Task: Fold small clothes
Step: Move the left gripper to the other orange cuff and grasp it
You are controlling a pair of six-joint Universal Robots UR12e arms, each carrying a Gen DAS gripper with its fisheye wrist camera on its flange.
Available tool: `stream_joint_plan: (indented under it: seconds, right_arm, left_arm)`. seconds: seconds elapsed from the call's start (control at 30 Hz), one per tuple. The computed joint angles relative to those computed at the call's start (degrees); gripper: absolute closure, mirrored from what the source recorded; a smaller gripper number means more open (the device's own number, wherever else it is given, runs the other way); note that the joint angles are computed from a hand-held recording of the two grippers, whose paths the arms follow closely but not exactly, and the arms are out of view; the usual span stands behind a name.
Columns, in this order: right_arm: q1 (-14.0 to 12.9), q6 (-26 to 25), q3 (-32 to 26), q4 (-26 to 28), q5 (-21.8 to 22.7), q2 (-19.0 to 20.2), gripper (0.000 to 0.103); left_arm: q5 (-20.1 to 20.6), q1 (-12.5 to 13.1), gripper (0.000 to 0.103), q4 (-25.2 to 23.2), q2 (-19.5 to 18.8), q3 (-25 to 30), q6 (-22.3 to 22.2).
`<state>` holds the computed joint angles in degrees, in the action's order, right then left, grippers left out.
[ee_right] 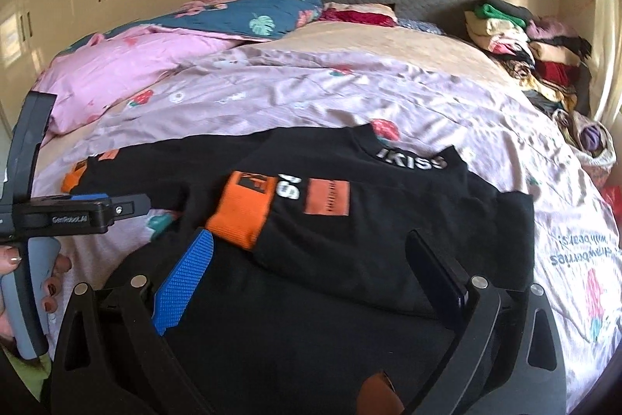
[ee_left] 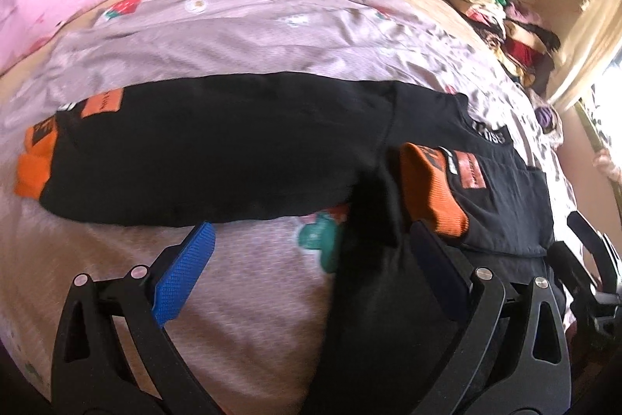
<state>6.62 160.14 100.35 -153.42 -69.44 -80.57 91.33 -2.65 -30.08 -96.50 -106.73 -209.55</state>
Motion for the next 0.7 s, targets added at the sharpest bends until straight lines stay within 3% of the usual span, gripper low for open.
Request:
stream_joint_plan:
  seconds: [0.3,0.7]
  right_arm:
    - [1.85,1.16,-0.38,0.95,1.15,0.01,0.005]
    - [5.2,-1.04,-1.0,2.76,0.96,0.26,0.005]
  left_arm:
    - [0.85,2.1,0.009,0.42,2.12,-2.93,-2.86]
    - [1.95,5.6,0.009,0.67,5.04,-6.88,-6.66]
